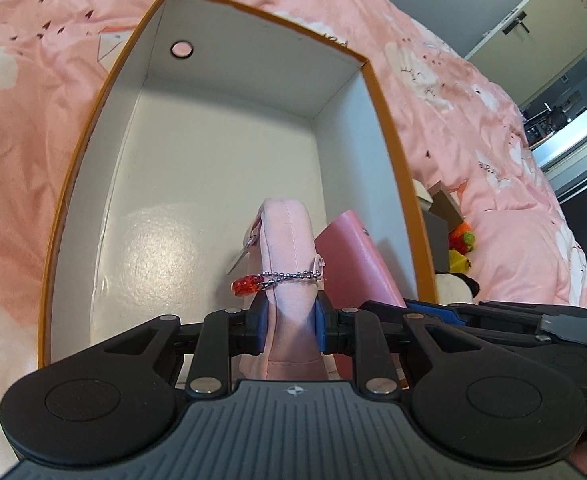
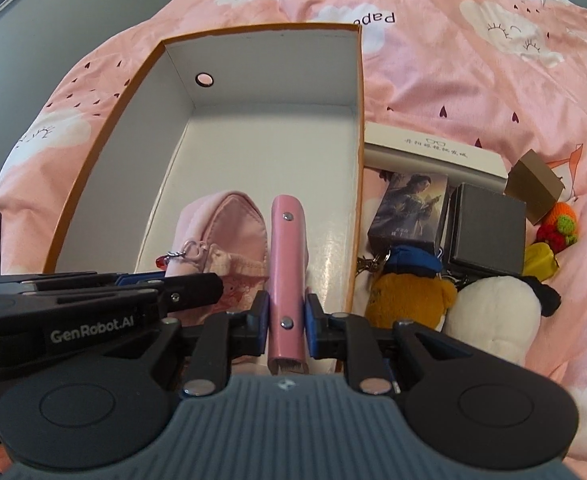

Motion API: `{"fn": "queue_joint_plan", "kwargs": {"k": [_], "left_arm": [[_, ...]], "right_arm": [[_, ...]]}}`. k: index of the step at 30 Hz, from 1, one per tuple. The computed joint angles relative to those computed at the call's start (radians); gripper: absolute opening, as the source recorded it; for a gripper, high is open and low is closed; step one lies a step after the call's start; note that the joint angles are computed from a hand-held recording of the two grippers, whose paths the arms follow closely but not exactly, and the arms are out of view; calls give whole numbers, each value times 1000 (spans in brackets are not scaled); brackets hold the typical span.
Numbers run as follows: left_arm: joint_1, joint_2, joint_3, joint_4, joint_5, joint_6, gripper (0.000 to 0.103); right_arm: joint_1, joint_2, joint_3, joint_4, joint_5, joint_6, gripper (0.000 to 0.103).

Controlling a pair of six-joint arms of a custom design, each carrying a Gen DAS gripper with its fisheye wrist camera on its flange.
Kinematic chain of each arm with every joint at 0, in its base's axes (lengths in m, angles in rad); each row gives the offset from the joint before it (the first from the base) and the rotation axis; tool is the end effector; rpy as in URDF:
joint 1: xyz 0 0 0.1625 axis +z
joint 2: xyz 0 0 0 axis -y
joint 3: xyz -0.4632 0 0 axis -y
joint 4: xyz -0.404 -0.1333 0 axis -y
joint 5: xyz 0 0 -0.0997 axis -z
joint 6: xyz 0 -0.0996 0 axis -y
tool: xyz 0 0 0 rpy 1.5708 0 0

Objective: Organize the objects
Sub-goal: 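Carry the pink pouch and card holder into the box with both grippers, then release the pouch and card holder in the box, open both grippers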

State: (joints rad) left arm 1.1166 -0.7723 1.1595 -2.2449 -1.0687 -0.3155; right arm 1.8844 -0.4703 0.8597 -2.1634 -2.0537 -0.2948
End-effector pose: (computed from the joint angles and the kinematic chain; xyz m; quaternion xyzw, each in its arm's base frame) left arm -0.1996 -0.8220 0.2776 0.0310 0.9589 -0.2207 0.1759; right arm 0.3611 -0.8313 0.1528 0.2662 -0.9289 0.1007 0.2369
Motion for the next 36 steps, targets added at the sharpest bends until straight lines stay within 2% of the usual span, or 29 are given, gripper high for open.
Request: {"fn": "queue_joint_plan", "kwargs": {"k": [6,10,11,18,23,28,33,36], "left_arm": [[5,4,-8,16,-10,-11,26],[6,6,-16,30,-5,-24,26],[6,7,-17,29,-5,-24,27],[-6,25,-42,62,19,-9,27],[-19,34,-51,69,19,5,27],[-26,46,-72,77,-14,14,27],[-39,89,-119,133,16,28,27],[-63,123,-132,169,132,82,28]], "right_arm": [[-4,2,-13,28,10,11,20],[-7,-9,-10,40,40,10,30],[-4,-14,3,16,26,1,37],[-11,-68,76,-102,77,-20,34],[-10,-93,134,-287,37,-75,37],[-33,-93,122,-282,25,-40,37],[-53,-101,129,-260,46,-13,37],[-60,-108,133,-261,61,-8,37]]}}
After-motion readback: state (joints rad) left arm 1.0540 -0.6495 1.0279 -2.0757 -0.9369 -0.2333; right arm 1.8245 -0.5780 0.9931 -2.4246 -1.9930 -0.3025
